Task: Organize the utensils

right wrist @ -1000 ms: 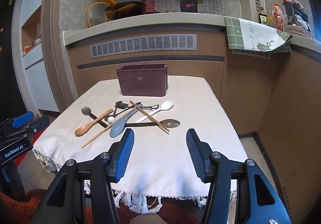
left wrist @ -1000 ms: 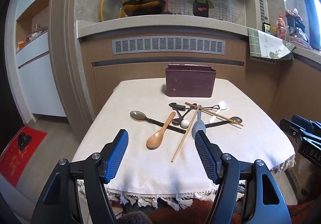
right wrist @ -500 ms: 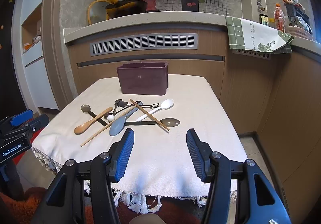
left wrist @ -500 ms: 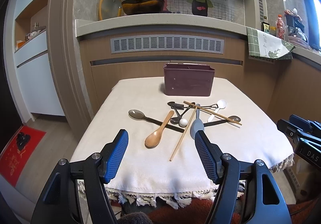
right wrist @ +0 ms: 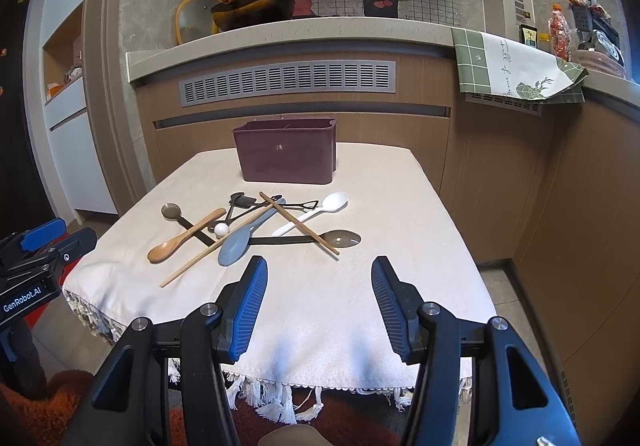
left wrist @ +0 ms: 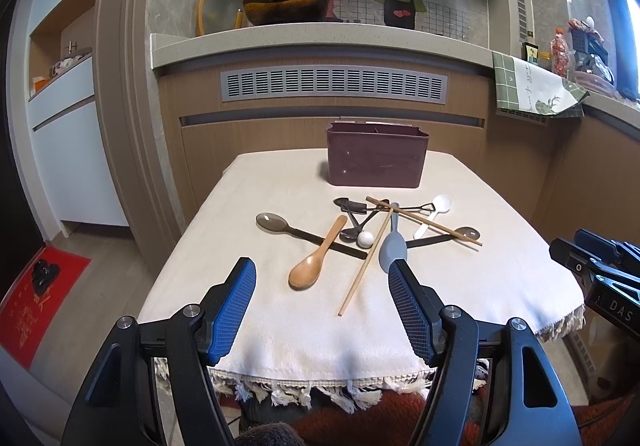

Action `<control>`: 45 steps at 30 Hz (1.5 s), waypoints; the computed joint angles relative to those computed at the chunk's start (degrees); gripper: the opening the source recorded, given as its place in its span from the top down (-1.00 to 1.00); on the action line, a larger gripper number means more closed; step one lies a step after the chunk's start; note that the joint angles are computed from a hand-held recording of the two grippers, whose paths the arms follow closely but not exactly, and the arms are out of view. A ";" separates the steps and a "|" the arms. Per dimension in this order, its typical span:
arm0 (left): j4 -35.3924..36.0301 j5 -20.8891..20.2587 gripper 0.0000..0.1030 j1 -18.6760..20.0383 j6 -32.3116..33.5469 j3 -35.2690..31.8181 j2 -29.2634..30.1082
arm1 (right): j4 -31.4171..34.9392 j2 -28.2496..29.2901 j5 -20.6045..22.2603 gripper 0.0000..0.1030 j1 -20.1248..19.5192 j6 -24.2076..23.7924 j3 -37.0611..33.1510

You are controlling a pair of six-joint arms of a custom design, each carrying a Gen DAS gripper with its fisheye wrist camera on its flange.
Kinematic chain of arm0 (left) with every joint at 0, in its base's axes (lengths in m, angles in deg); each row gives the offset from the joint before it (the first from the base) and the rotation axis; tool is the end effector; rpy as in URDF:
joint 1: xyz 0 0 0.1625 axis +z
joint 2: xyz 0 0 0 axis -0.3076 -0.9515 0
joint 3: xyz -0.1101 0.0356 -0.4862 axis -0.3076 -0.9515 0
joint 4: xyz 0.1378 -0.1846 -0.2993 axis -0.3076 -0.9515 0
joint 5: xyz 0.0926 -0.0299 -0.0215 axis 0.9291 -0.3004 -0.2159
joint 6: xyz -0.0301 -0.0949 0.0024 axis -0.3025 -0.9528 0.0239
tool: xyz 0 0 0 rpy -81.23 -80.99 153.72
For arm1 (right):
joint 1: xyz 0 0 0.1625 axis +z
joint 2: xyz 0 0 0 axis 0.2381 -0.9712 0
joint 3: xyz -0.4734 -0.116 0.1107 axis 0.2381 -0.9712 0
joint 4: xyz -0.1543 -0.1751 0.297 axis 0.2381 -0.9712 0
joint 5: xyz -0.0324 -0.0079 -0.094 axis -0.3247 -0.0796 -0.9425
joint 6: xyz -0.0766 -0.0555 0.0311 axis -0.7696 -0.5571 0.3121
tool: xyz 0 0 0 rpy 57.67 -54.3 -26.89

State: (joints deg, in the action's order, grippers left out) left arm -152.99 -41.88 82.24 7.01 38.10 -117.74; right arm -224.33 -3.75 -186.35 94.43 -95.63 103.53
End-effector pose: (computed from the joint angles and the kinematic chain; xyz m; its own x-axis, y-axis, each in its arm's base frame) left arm -0.1357 -0.7570 0.3142 -0.7086 -0.0818 -0.7009 0.5902 0.4756 -0.6522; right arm 0.3547 -0.7985 0.0945 -0.7436 -0.2101 0.6347 -0.6344 0.5215 -0.5706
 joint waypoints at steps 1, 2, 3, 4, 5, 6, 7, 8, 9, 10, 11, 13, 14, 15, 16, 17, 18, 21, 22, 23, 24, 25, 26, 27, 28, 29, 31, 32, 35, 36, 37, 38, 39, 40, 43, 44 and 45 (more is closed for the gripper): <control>-0.01 0.02 -0.34 0.00 -0.02 0.01 0.01 | 0.06 -0.01 -0.02 0.00 0.00 0.04 0.03; 0.13 -0.03 -0.34 0.06 -0.15 0.09 -0.09 | 0.18 -0.03 0.00 0.00 0.00 0.06 0.02; 0.39 -0.04 -0.34 0.09 -0.30 0.06 -0.15 | 0.30 -0.01 0.00 0.00 0.00 0.09 -0.01; 0.37 -0.02 -0.34 0.09 -0.29 0.06 -0.14 | 0.35 -0.01 -0.02 0.00 0.01 0.11 0.03; 0.46 0.05 -0.34 0.08 -0.43 0.14 -0.18 | 0.51 0.02 -0.05 0.00 0.02 0.14 -0.09; 0.53 0.07 -0.34 0.09 -0.54 0.23 -0.23 | 0.60 0.01 -0.05 0.00 0.02 0.17 -0.11; 0.64 0.10 -0.34 0.09 -0.66 0.30 -0.28 | 0.64 0.01 -0.08 0.00 0.03 0.20 -0.09; 0.98 0.17 -0.34 0.11 -0.86 0.23 -0.34 | 0.68 0.03 -0.08 0.00 0.02 0.18 -0.16; 1.04 0.19 -0.34 0.11 -0.95 0.30 -0.37 | 0.82 0.08 -0.08 0.00 0.02 0.22 -0.30; 1.36 0.17 -0.34 0.14 -1.09 0.16 -0.42 | 0.91 0.10 -0.09 0.00 0.01 0.30 -0.33; 1.47 0.19 -0.34 0.14 -1.15 0.15 -0.45 | 0.87 0.09 -0.10 0.00 0.00 0.29 -0.30; 1.47 0.18 -0.34 0.14 -1.17 0.17 -0.45 | 1.00 0.08 -0.09 0.00 -0.02 0.39 -0.30; 1.47 0.18 -0.34 0.14 -1.17 0.17 -0.45 | 1.06 0.07 -0.08 0.00 -0.03 0.42 -0.29; 1.49 0.19 -0.34 0.14 -1.19 0.18 -0.44 | 1.16 0.08 -0.10 0.00 -0.04 0.48 -0.29; 1.61 0.18 -0.34 0.16 -1.27 0.21 -0.49 | 1.18 0.06 -0.12 0.00 -0.04 0.52 -0.25; 1.57 0.18 -0.34 0.16 -1.27 0.22 -0.48 | 1.25 0.03 -0.13 0.00 -0.05 0.55 -0.25; 1.55 0.17 -0.34 0.17 -1.26 0.21 -0.46 | 1.25 0.03 -0.13 0.00 -0.05 0.55 -0.25; 1.85 0.18 -0.34 0.20 -1.43 0.19 -0.48 | 1.21 0.06 -0.11 0.00 -0.06 0.50 -0.28; 1.97 0.20 -0.34 0.21 -1.52 0.19 -0.49 | 1.26 0.04 -0.09 0.00 -0.06 0.54 -0.25; 1.96 0.19 -0.34 0.21 -1.53 0.21 -0.49 | 1.26 0.04 -0.09 0.00 -0.06 0.54 -0.25; 2.00 0.20 -0.34 0.22 -1.60 0.25 -0.50 | 1.21 0.04 -0.12 0.00 -0.05 0.54 -0.25; 2.05 0.20 -0.34 0.21 -1.56 0.15 -0.48 | 1.21 0.04 -0.12 0.00 -0.05 0.54 -0.25; 2.05 0.20 -0.34 0.21 -1.56 0.15 -0.48 | 1.21 0.04 -0.12 0.00 -0.05 0.54 -0.25; 2.08 0.19 -0.34 0.22 -1.55 0.12 -0.49 | 1.21 0.04 -0.12 0.00 -0.05 0.54 -0.25; 2.08 0.19 -0.34 0.22 -1.55 0.12 -0.49 | 1.21 0.04 -0.12 0.00 -0.05 0.54 -0.25; 2.08 0.19 -0.34 0.22 -1.55 0.12 -0.49 | 1.17 0.04 -0.10 0.00 -0.05 0.52 -0.22; 2.08 0.19 -0.34 0.22 -1.55 0.12 -0.49 | 1.23 0.03 -0.11 0.00 -0.06 0.56 -0.23; 2.08 0.19 -0.34 0.22 -1.55 0.12 -0.49 | 1.20 0.03 -0.12 0.00 -0.05 0.57 -0.21; 2.15 0.21 -0.34 0.21 -1.60 0.12 -0.50 | 1.22 0.04 -0.14 0.00 -0.05 0.57 -0.23; 2.16 0.22 -0.34 0.21 -1.61 0.11 -0.50 | 1.17 0.06 -0.17 0.00 -0.05 0.57 -0.24; 2.16 0.22 -0.34 0.21 -1.61 0.11 -0.50 | 1.23 0.04 -0.13 0.00 -0.06 0.54 -0.24; 2.16 0.22 -0.34 0.21 -1.61 0.11 -0.50 | 1.22 0.02 -0.09 0.00 -0.07 0.51 -0.23; 2.16 0.22 -0.34 0.21 -1.61 0.11 -0.50 | 1.25 0.02 -0.08 0.00 -0.08 0.53 -0.24; 2.16 0.22 -0.34 0.21 -1.61 0.11 -0.50 | 1.25 0.02 -0.08 0.00 -0.08 0.53 -0.24; 2.13 0.19 -0.34 0.22 -1.65 0.20 -0.51 | 1.25 -0.04 -0.10 0.00 -0.13 0.60 -0.13; 2.21 0.22 -0.34 0.21 -1.65 0.12 -0.51 | 1.26 -0.04 -0.09 0.00 -0.14 0.60 -0.15; 2.21 0.22 -0.34 0.21 -1.65 0.12 -0.51 | 1.26 -0.04 -0.09 0.00 -0.14 0.60 -0.15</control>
